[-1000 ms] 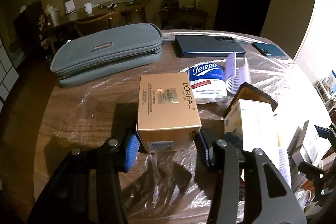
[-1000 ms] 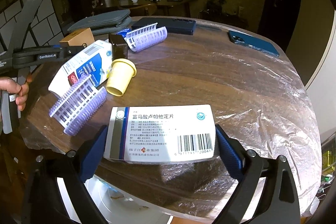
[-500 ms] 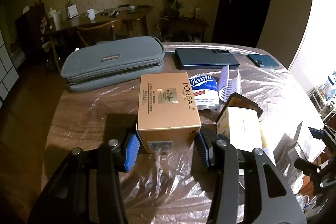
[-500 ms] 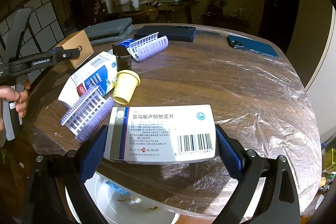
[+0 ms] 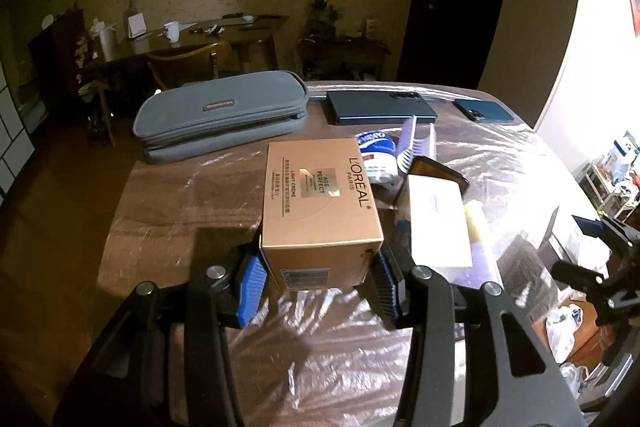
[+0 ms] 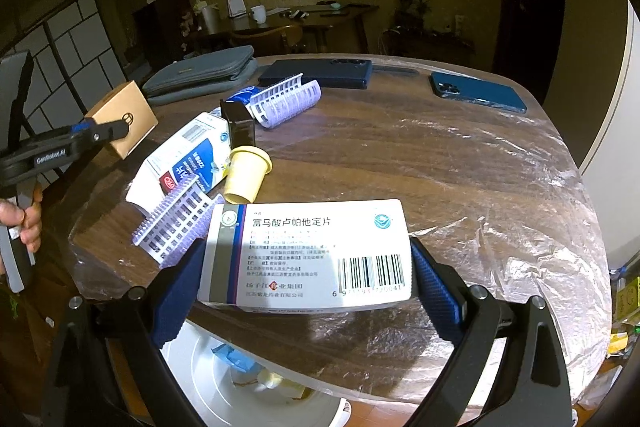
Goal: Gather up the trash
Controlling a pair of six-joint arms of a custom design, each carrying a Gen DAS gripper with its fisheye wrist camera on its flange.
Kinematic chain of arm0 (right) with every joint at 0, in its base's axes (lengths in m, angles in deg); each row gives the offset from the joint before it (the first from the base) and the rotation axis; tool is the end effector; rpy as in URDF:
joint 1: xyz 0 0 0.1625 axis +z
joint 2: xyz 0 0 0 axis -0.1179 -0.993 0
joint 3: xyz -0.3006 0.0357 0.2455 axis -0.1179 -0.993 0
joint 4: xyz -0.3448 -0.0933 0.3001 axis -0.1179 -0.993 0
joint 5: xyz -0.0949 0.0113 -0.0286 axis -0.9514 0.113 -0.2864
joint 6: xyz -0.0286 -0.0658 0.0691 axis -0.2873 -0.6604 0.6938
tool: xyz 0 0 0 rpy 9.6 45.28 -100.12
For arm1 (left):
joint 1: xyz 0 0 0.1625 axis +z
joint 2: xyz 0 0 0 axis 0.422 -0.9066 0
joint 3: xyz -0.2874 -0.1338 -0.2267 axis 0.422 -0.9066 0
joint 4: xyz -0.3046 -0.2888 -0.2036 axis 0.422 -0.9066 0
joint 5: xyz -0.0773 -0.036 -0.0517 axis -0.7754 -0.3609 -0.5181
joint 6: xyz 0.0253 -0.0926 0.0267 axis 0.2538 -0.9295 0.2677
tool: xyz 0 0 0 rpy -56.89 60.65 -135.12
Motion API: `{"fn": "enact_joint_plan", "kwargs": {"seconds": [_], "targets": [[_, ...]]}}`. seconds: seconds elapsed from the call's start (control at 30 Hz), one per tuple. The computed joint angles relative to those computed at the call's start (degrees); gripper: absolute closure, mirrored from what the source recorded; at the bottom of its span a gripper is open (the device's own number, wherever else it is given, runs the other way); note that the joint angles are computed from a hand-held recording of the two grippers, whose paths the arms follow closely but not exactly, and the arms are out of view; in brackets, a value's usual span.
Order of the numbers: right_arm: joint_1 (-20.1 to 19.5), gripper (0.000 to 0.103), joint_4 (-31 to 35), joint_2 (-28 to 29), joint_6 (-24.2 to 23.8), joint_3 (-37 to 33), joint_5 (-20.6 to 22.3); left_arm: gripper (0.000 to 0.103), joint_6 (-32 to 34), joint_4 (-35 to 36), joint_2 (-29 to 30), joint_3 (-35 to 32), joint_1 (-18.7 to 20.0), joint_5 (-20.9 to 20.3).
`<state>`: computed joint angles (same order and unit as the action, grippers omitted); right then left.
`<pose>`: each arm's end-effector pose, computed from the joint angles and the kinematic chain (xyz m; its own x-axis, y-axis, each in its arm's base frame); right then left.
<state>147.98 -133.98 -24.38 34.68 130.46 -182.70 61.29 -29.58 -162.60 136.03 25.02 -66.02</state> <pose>0.4142 -0.2544 0.0615 -0.7773 -0.2047 0.5949 -0.5242 0.7336 -0.4325 -0.0613 -0.3845 0.4447 -0.7120 0.3016 -0.6341 0.6282 0.6770 -0.3834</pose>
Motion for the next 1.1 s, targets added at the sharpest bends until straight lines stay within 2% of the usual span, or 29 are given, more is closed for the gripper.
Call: {"fn": "enact_joint_plan", "kwargs": {"seconds": [0.53,1.1], "targets": [[2.50,0.009,1.46,-1.73,0.21,0.27,1.47,0.055,-7.12,15.99,-9.87,2.26,-7.95,-0.54],[5.44,0.009,4.71,-3.99,1.76,1.07,2.42,0.055,-15.78,31.99,-17.34,4.32,-16.99,-4.28]]}}
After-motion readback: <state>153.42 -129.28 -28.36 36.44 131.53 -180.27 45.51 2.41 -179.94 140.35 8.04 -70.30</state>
